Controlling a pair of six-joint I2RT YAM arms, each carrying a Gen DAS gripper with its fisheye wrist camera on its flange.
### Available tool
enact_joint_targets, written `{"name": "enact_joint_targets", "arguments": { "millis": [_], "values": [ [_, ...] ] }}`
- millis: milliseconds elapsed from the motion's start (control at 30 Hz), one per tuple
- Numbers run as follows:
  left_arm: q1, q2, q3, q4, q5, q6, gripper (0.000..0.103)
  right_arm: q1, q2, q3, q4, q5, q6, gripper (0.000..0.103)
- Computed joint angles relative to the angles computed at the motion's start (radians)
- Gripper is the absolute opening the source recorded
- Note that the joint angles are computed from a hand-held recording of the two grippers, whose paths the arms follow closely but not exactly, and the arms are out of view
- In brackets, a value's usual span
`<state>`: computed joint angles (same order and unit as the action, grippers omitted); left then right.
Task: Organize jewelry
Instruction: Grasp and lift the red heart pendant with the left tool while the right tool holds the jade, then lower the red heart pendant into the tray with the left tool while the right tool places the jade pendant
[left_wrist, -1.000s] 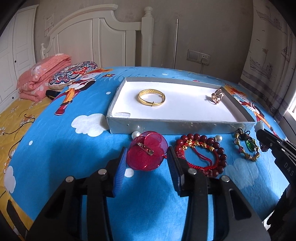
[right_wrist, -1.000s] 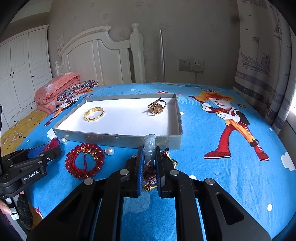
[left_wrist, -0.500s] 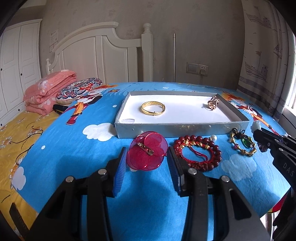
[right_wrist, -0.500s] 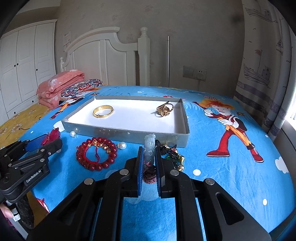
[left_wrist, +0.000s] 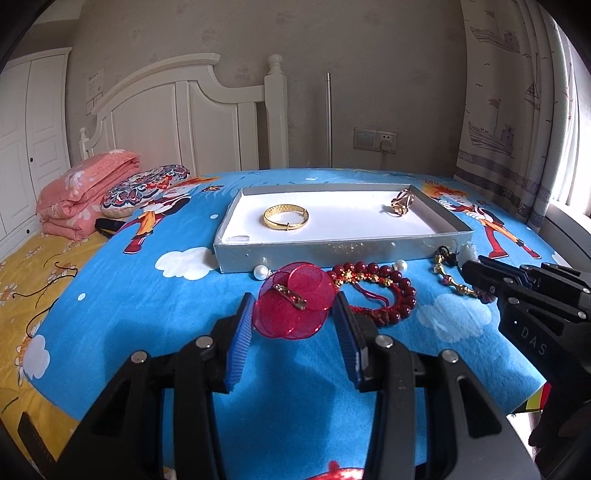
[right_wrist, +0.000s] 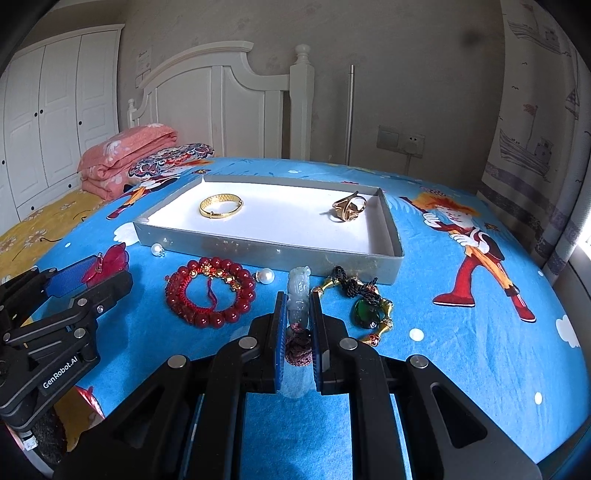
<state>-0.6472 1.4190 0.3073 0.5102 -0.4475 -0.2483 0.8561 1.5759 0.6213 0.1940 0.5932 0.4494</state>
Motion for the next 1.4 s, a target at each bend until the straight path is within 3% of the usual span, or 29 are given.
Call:
{"name": "enact_joint_targets", "arguments": {
  "millis": [433,800,1100,1367,1400],
  "values": [
    [0.125,0.046,0.248,-0.128,0.095,0.072,0.042,-0.118,0.024,0.132,-0.027,-0.060,-0.096,0.012],
    [0.209,0.268,0.558,-0.265,0.155,0.125,0.042,-0.270,0.120,0.295,-0.082,-0.185,-0.168,0.012],
    [0.233,0.482,0.838,-0.412,0.174,0.108,0.042,-0.333,0.265,0.474,-0.170,-0.241,-0.205,0.012],
    [0.236,0.588,0.952,-0.470,0.160,0.088,0.043,-0.382,0.371,0.608,-0.247,-0.291,-0.172,0.013],
    [0.237,0.592,0.954,-0.471,0.157,0.090,0.049,-0.388,0.379,0.617,-0.259,-0.299,-0.165,0.015]
  ]
}}
